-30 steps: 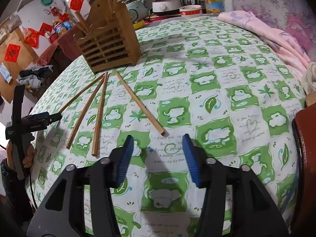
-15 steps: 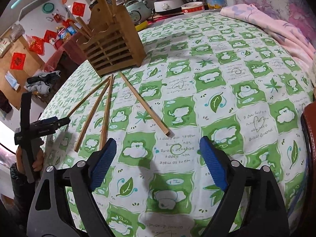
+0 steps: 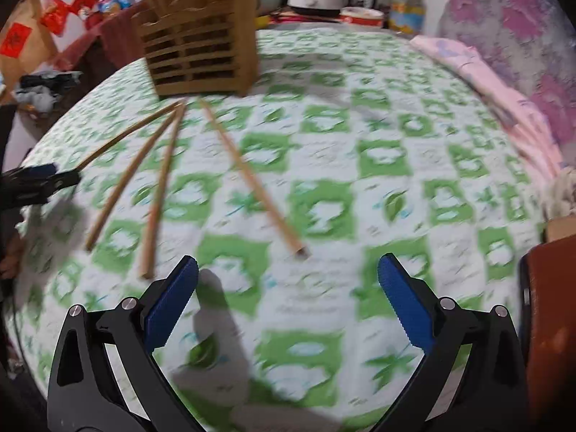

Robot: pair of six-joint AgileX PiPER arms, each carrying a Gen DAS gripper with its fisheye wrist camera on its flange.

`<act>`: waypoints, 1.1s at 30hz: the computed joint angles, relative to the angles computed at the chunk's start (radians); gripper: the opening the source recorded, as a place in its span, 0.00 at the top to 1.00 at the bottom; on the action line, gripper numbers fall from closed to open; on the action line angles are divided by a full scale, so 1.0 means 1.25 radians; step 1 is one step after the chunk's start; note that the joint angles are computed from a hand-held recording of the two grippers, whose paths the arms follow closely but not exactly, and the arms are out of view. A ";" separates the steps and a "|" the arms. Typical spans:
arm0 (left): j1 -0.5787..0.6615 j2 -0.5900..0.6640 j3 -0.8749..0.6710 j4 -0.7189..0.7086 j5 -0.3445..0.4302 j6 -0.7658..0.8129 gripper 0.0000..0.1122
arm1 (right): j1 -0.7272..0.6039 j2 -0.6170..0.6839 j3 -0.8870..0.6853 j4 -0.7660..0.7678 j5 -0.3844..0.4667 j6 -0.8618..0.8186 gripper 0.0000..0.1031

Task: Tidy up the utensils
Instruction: 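Position the right tool over a loose chopstick while the left tool hovers still, then close the right tool on a chopstick while the left tool closes on another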

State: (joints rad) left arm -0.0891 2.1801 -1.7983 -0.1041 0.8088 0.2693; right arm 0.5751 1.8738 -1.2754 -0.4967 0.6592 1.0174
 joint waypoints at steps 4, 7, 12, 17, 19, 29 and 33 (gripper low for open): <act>0.000 0.000 0.000 0.000 0.000 0.000 0.12 | -0.028 -0.007 0.013 -0.048 -0.029 0.033 0.07; 0.000 0.000 0.000 -0.002 0.001 0.001 0.12 | -0.032 -0.029 0.043 -0.074 -0.075 0.065 0.07; 0.000 0.000 0.000 -0.002 0.000 0.002 0.12 | -0.001 -0.072 0.093 -0.232 -0.090 0.229 0.12; 0.001 0.001 -0.002 -0.003 0.002 0.002 0.12 | 0.012 -0.076 0.094 -0.259 -0.098 0.232 0.21; 0.000 0.000 -0.001 -0.002 0.001 0.001 0.12 | 0.013 -0.071 0.087 -0.238 -0.100 0.202 0.25; 0.001 0.000 0.000 -0.002 0.000 0.001 0.12 | 0.028 0.022 -0.037 -0.071 0.013 -0.021 0.71; 0.002 -0.001 0.002 -0.004 0.000 0.004 0.12 | 0.017 0.018 -0.027 -0.044 -0.006 -0.040 0.88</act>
State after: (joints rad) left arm -0.0861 2.1792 -1.7963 -0.1089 0.8085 0.2744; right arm 0.5962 1.8965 -1.3096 -0.5520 0.6517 0.9675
